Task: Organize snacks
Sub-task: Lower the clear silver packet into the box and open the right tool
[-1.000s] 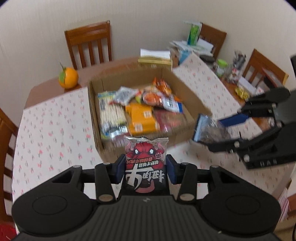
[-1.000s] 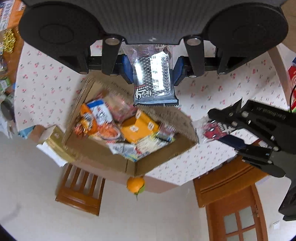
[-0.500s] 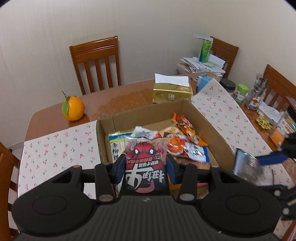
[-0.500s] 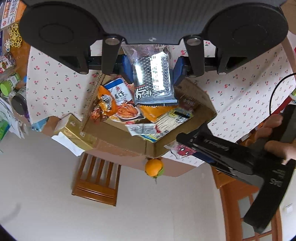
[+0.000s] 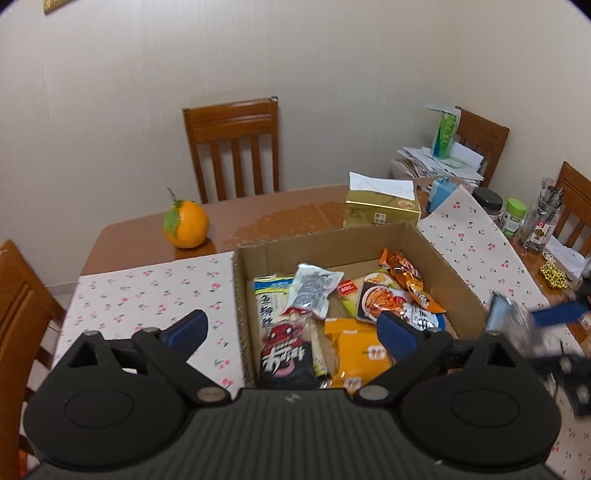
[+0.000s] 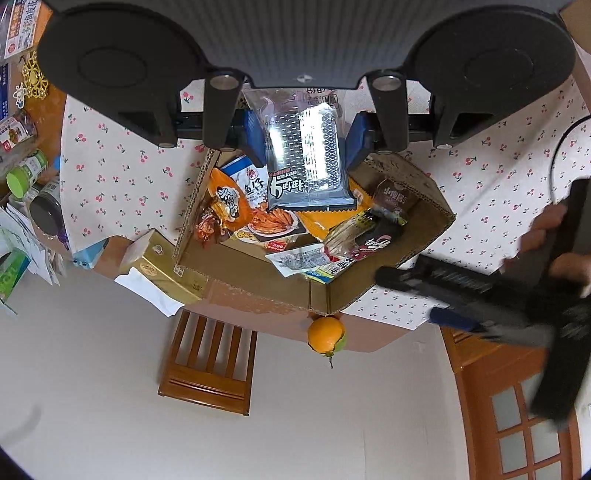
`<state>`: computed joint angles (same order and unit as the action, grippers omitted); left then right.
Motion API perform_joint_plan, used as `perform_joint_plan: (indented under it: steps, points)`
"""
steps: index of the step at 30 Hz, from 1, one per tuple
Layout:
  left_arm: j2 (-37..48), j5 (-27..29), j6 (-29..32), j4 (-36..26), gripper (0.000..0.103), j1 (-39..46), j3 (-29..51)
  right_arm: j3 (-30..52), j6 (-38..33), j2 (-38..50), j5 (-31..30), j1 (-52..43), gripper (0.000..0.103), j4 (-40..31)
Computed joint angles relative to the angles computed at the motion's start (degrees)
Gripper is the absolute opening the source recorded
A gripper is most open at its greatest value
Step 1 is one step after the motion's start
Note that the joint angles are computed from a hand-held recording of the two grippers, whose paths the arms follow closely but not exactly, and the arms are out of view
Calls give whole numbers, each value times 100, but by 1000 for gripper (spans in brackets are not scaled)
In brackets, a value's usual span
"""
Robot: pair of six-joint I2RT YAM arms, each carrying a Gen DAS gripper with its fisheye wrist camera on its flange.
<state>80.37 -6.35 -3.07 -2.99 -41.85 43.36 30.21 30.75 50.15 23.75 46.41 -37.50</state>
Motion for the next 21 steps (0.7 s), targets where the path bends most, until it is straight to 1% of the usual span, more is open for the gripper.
perform_joint_plan:
  steps: [4, 9, 16, 19, 21]
  points:
    - [-712, -382, -185, 22, 101, -223, -589, 83, -264, 193, -159, -318, 51, 226]
    - [-1322, -768, -489, -210, 102, -498, -1019, 238, -735, 577, -441, -890, 51, 682]
    - [-1709, -818, -681, -401, 102, -404, -1330, 645, -1239, 1641, -805, -1660, 51, 1437]
    - [-1745, -1079, -718, -460, 102, -399, -1403, 896, -1320, 2199, -927, -1930, 51, 1724]
    - [-1758, -1102, -732, -475, 102, -312, -1436, 1072, -1329, 2554, -991, -2066, 51, 1870]
